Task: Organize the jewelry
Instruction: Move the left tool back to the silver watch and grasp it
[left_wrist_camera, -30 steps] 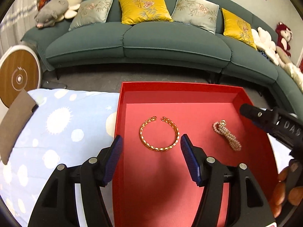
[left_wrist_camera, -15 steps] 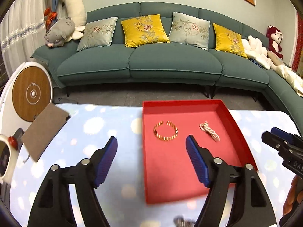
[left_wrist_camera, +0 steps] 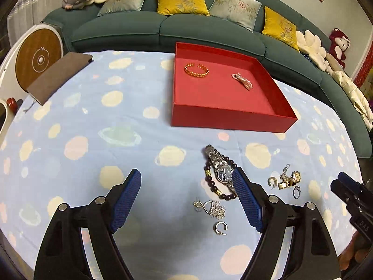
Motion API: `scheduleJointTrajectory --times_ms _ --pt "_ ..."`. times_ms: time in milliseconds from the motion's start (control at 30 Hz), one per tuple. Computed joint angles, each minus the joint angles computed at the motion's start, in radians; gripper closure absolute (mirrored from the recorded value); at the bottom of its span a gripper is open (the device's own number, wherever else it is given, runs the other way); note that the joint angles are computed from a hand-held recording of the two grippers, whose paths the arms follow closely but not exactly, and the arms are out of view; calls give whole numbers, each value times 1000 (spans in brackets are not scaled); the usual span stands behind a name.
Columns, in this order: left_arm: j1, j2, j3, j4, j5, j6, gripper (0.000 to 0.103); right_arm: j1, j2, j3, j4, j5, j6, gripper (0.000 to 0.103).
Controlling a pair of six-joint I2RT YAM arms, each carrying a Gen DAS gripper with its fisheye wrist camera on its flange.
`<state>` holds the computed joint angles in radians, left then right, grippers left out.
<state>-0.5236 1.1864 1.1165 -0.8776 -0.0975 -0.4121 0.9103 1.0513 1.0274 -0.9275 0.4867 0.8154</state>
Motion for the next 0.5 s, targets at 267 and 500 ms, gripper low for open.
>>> scheduleJointTrajectory --times_ms 267,500 --pt "11 99 -19 129 103 -37 26 24 36 -103 68 -42 4 50" --pt "14 228 16 175 136 -35 44 30 98 -101 125 -61 -43 50"
